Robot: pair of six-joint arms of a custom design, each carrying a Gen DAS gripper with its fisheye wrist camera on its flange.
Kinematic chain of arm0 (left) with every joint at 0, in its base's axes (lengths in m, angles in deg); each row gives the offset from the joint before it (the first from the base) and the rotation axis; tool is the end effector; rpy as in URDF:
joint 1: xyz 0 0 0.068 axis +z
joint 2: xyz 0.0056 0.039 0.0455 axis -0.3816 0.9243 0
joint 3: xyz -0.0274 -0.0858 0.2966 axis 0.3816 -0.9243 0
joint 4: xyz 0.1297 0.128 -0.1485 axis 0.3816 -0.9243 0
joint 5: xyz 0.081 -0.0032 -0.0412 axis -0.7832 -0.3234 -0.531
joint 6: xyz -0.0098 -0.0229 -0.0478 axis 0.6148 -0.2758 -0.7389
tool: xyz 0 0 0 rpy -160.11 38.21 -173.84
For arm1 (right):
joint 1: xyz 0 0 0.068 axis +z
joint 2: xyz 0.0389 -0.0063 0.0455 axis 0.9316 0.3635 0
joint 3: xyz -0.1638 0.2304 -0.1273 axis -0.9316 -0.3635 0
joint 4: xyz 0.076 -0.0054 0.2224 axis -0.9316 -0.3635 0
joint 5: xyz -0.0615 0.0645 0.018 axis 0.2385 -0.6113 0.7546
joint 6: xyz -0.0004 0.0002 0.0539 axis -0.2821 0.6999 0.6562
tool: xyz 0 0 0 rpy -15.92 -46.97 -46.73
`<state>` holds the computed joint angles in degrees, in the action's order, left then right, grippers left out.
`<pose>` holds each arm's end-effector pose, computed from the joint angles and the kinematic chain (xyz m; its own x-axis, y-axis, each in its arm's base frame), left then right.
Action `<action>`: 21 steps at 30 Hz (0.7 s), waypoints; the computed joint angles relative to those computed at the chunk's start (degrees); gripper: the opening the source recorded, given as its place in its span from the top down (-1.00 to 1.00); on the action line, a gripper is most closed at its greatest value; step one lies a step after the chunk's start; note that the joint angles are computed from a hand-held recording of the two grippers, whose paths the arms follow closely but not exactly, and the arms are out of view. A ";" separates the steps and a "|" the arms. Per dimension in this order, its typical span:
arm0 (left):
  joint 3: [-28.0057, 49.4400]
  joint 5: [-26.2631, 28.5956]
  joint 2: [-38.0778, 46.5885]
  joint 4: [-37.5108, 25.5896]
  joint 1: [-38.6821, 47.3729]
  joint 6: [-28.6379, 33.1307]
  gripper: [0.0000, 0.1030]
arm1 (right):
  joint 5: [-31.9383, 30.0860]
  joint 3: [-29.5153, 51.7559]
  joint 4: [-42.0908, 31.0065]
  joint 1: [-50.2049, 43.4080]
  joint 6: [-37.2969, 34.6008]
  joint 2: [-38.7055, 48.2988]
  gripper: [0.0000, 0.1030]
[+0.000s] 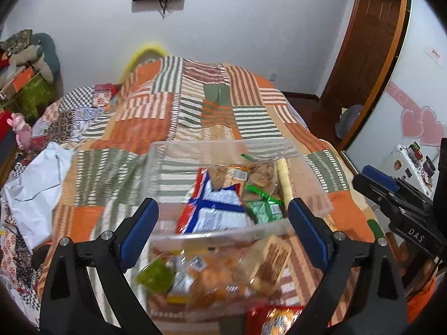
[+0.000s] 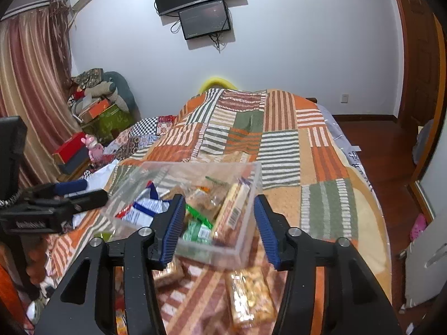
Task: Organize snacks
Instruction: 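Carry both held packs over the clear box and open both tools to drop them, then grasp the cracker pack with the right tool while the left tool grasps the green cup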
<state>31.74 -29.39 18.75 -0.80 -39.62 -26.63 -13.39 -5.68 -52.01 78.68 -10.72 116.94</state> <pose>0.3198 -0.0989 0.2278 -0.7305 0.0082 -0.6829 0.1458 0.9787 -0.1442 0.2831 0.0581 0.2049 -0.5971 -0.0351 -0.8014 -0.3064 0.9333 0.1874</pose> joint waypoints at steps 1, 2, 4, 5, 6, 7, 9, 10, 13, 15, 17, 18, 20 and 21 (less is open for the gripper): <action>-1.58 -0.24 -1.48 0.30 0.35 0.08 -0.85 | 0.20 -0.73 0.17 -0.07 -0.27 -0.52 0.01; -2.80 -0.22 -2.60 0.56 0.77 0.22 -0.85 | 0.35 -1.13 -0.09 -0.11 -0.46 -0.99 0.00; -5.21 -0.36 -4.70 0.97 1.58 0.49 -0.86 | 0.13 -2.40 -0.35 -0.37 -0.71 -1.99 -0.02; -6.41 -0.54 -5.69 1.12 2.01 0.54 -0.86 | -0.02 -2.89 -0.45 -0.51 -0.89 -2.25 -0.02; -7.43 -0.60 -6.53 1.21 2.42 0.60 -0.86 | 0.06 -3.29 -0.39 -0.61 -0.99 -2.42 -0.03; -8.88 -0.43 -7.52 1.57 3.18 0.88 -0.86 | 0.26 -4.03 0.10 -0.85 -1.00 -2.66 -0.04; -11.43 -0.72 -8.76 2.46 4.41 1.13 -0.86 | 0.44 -5.14 0.78 -0.87 -0.73 -3.06 -0.06; -12.61 -0.91 -9.25 2.76 5.18 1.30 -0.86 | 0.07 -5.43 0.98 -1.02 -0.52 -2.99 -0.08; -15.88 -0.77 -9.74 3.69 7.74 1.93 -0.86 | -0.62 -6.58 1.60 -1.27 -0.61 -2.67 -0.10; -17.91 -0.25 -9.03 4.85 9.71 2.01 -0.86 | 0.25 -7.40 2.10 -0.93 -0.89 -2.44 -0.10; -19.43 0.03 -7.86 6.17 11.12 2.02 -0.86 | 0.44 -8.68 3.17 -1.00 -0.83 -1.98 -0.10; -20.27 -0.14 -7.13 7.15 11.74 2.09 -0.86 | 0.32 -9.06 3.23 -1.12 -0.84 -1.91 -0.10; -21.56 -1.06 -5.72 9.36 12.36 2.22 -0.86 | 0.35 -9.66 3.95 -1.20 -0.76 -0.56 -0.10; -22.28 -1.57 -5.29 10.40 12.40 2.29 -0.86 | 0.60 -9.77 3.79 -1.11 -0.63 -0.43 -0.10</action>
